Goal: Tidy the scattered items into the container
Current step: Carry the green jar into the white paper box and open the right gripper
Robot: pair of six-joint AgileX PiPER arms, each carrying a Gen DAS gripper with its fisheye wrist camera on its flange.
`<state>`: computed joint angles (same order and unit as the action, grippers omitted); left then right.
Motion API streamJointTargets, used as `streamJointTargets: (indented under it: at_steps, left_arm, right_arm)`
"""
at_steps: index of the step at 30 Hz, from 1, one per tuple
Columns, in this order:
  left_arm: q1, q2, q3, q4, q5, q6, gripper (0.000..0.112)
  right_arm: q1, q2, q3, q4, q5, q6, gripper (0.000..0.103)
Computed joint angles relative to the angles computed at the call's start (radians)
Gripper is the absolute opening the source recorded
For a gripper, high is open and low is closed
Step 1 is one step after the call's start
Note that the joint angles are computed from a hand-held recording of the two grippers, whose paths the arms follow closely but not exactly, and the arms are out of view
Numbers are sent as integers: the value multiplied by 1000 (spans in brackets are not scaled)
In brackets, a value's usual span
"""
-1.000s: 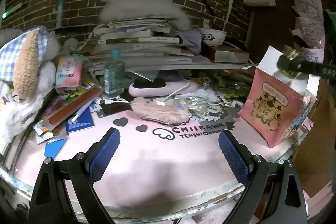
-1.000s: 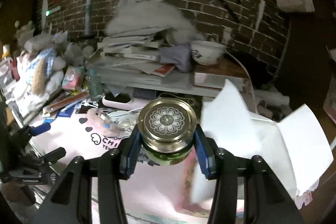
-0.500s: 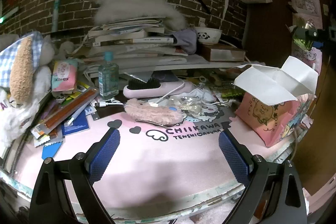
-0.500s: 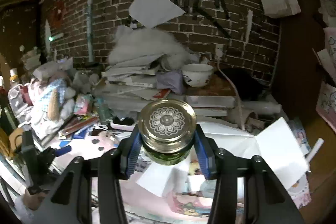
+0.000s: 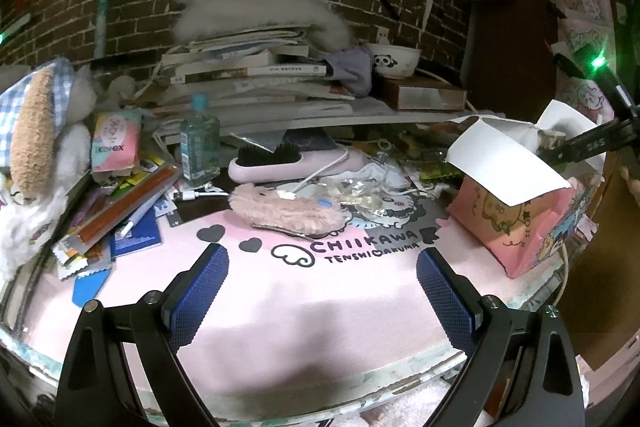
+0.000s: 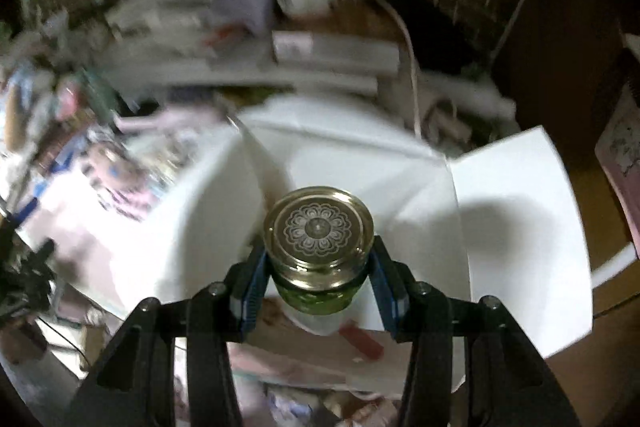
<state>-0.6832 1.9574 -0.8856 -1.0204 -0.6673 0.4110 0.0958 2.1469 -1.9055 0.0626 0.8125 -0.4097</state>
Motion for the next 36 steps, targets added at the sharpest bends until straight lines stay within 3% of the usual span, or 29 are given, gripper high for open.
streamJointTargets:
  at_steps: [4,10,31,34,36]
  left_arm:
    - [1,16,-29,-13,18,26,94]
    - [0,26,-53,-28,31,52,94]
    - [29,18,-25,-43,25,34,94]
    - [41,28,-28,-60,31,35,94]
    - [46,32,-28,-46,39,19,94]
  right_arm:
    - [14,114,-168,-128,126,44,45]
    - [37,199,-315,-217,227,30,45]
    - [75,173,-232,-273,142,50,46]
    - [75,160,-208,-277,121,56,49]
    - [75,153,-199,-279,108,59,57]
